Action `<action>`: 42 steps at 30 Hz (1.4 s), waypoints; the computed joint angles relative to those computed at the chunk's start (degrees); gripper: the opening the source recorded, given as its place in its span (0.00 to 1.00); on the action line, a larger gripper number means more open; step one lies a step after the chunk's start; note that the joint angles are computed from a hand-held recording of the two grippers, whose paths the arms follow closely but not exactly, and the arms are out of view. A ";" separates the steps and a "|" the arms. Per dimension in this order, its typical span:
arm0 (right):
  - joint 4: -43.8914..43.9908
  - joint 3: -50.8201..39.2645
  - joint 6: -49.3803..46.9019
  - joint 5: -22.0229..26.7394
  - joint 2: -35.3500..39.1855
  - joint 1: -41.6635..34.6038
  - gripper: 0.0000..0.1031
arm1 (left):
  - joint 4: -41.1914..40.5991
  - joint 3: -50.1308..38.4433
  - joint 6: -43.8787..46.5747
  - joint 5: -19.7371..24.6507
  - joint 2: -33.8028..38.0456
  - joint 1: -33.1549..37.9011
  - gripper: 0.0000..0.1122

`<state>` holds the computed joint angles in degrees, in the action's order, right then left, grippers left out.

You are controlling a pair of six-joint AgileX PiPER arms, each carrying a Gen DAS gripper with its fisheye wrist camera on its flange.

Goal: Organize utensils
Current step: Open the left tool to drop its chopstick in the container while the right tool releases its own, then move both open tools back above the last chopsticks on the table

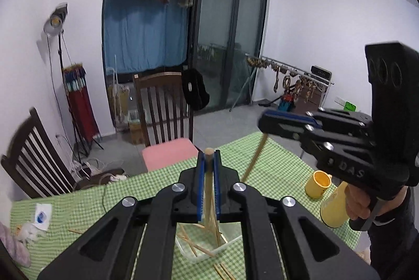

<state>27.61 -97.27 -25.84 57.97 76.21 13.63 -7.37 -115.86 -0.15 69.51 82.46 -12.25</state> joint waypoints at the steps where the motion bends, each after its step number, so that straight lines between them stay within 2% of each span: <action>1: -0.25 0.11 0.04 -1.01 2.09 0.38 0.06 | -1.01 1.12 0.54 -0.76 0.47 0.84 0.03; 7: -5.14 1.13 1.81 -6.06 10.83 3.54 0.06 | -3.81 12.60 3.95 -7.81 4.46 4.01 0.03; 13: -9.22 -0.31 2.98 -5.46 18.46 5.37 0.07 | -7.33 20.90 8.03 -12.89 6.78 5.98 0.03; 19: -6.29 -3.93 4.23 -1.35 22.88 3.78 0.07 | -10.15 22.97 10.62 -13.67 8.30 7.42 0.05; 22: -6.30 -4.12 5.33 -1.16 22.15 3.30 0.09 | -9.94 23.62 11.28 -13.78 7.61 7.36 0.05; 24: -5.48 -3.98 5.27 -1.12 21.06 2.47 0.24 | -10.33 22.73 11.24 -13.36 7.68 7.66 0.12; 26: -6.23 -3.73 5.89 -1.29 19.42 2.13 0.32 | -9.72 22.67 10.56 -13.24 6.53 7.96 0.15; 31: -4.83 -3.06 4.92 1.22 14.60 -1.00 0.37 | -9.63 23.23 10.12 -11.39 1.43 9.29 0.16; 34: -4.58 -1.92 4.53 3.04 11.56 -2.64 0.37 | -8.31 24.37 8.98 -10.15 -2.86 9.18 0.24; 36: -3.76 0.00 2.88 4.16 8.33 -4.26 0.43 | -6.02 25.38 7.13 -9.34 -6.16 8.15 0.34; 38: -4.14 2.71 1.18 4.56 4.61 -5.21 0.49 | -4.82 27.36 6.00 -8.80 -9.73 7.03 0.49; 42: -6.38 7.92 0.06 5.58 -2.08 -6.70 0.55 | -0.29 31.46 2.05 -7.69 -16.20 3.13 0.57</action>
<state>21.23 -89.35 -25.78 63.55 74.13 6.92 -7.66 -84.40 1.90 61.82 66.25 -9.13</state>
